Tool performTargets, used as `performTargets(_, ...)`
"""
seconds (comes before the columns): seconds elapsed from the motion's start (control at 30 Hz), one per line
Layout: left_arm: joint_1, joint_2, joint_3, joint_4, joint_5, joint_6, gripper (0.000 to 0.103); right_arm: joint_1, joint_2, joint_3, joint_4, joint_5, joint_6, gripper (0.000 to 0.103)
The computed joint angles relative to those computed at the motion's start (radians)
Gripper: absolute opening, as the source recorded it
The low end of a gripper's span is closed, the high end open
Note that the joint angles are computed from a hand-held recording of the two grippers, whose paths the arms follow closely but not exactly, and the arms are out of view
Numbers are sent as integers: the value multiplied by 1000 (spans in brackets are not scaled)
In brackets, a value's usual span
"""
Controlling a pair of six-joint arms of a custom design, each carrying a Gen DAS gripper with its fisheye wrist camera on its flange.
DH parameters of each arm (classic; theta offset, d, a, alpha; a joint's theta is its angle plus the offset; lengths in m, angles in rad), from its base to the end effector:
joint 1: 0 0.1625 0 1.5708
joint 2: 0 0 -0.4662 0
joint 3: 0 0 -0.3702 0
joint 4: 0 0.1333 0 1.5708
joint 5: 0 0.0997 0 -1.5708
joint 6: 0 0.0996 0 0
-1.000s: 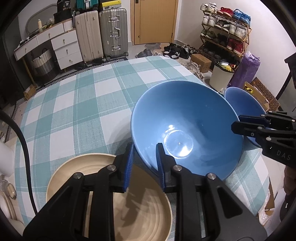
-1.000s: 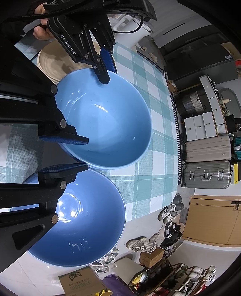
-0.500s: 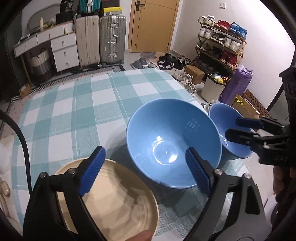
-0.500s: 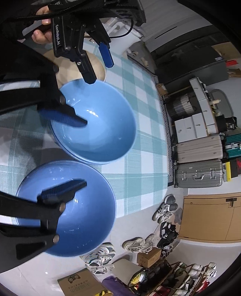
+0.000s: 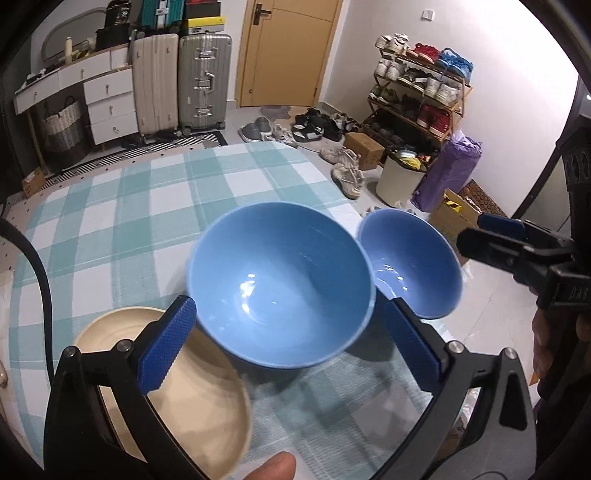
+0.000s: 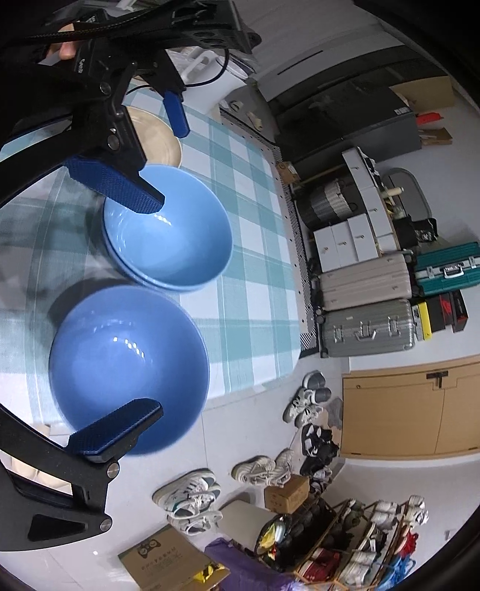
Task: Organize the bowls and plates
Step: 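Move both grippers to the rim of the other light-blue bowl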
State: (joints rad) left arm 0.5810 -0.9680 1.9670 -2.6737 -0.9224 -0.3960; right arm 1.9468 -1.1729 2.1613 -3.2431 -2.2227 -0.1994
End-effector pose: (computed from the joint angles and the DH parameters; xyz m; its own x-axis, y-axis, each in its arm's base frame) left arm -0.3720 -0.4757 0.1666 -0.7726 0.3724 -0.5142 0.5781 0.7474 -0.3274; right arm 0.2556 -0.4491 0.2847 -0.8063 -0.0794 0.5861 -0.4533 0.7195 -0.5262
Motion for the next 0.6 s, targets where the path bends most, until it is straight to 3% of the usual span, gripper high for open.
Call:
performTargets(0.23, -25, 43, -18, 12, -96, -31, 102, -13, -80, 47, -26, -10, -10, 102)
performTargets(0.37, -53, 68, -17, -11, -111, -27, 102, -31, -120, 76, -41, -8, -2, 102)
performTargets(0.47, -74, 90, -19, -29, -119, -11, 90, -50, -149, 95, -47, 0, 3, 102)
performTargets(0.6, -81, 112, -32, -37, -203, -18, 68, -71, -169, 112, -52, 2, 1, 102)
